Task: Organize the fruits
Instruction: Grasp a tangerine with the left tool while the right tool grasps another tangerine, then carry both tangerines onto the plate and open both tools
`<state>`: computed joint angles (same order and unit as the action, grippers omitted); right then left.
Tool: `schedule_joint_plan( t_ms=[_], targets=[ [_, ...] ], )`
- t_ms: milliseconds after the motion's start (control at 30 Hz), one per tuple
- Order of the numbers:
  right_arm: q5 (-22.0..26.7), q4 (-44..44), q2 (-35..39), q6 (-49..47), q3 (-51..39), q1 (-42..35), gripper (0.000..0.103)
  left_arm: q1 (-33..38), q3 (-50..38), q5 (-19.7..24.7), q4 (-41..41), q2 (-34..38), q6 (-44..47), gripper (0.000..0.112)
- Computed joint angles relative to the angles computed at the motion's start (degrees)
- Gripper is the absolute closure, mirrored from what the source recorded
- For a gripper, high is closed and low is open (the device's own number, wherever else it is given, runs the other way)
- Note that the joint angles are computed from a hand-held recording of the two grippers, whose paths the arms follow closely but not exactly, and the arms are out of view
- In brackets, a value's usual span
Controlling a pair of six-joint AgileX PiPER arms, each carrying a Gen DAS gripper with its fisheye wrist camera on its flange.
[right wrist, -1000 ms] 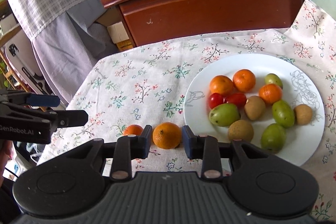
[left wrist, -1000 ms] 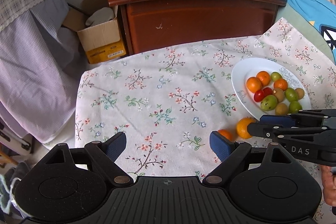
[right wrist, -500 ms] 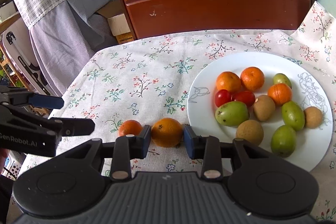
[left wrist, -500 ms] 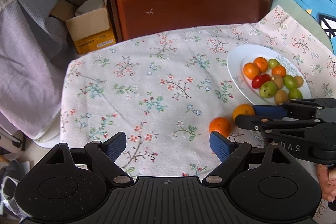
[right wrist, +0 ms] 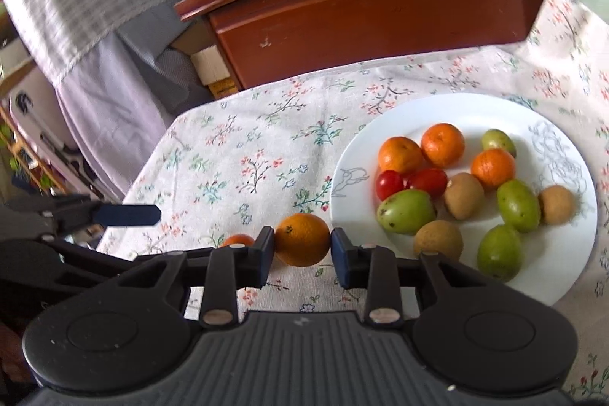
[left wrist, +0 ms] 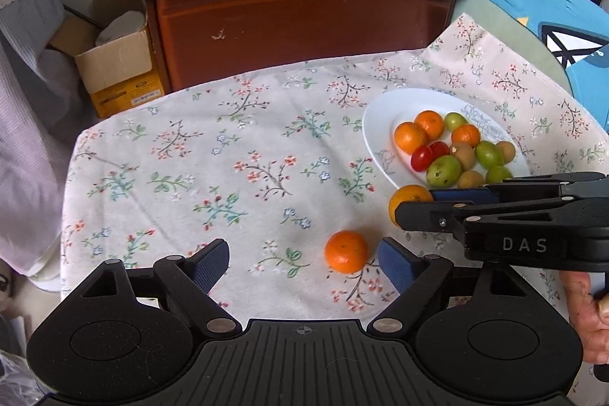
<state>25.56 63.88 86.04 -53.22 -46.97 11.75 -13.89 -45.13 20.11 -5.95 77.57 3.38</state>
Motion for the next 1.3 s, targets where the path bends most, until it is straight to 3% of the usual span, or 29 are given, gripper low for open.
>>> schedule_joint_plan(
  t_ms=[233,367,600,667,733,900,1300],
  targets=[
    [2.2,1.9,-0.3,-0.8,-0.2,-2.5,0.07,-1.0,1.6,-2.0,-4.3,-0.5,7.5,0.028],
    [2.6,2.7,-0.7,-0.8,-0.2,-3.1,0.07,-2.0,1.0,-2.2,-6.1,1.5,9.5,0.044],
    [4.0,3.2,-1.4,-1.8,-0.1,-4.5,0.07,-2.5,0.2,-4.0,-7.7,3.9,9.5,0.061],
    [4.2,3.3,-1.5,-2.0,0.0,-5.0,0.07,-2.7,-0.3,-3.5,-7.6,4.8,9.5,0.072],
    [4.6,3.5,-1.6,-2.1,0.1,-5.6,0.07,-2.7,-0.7,-3.2,-8.3,5.7,10.0,0.073],
    [4.7,3.0,-1.9,-1.6,0.1,-6.4,0.07,-4.0,-0.5,-4.5,-2.1,6.2,4.0,0.086],
    [6.3,3.5,-3.3,-3.0,-0.3,-8.6,0.07,-4.2,-2.6,-5.6,-3.1,4.7,2.2,0.086]
  ],
)
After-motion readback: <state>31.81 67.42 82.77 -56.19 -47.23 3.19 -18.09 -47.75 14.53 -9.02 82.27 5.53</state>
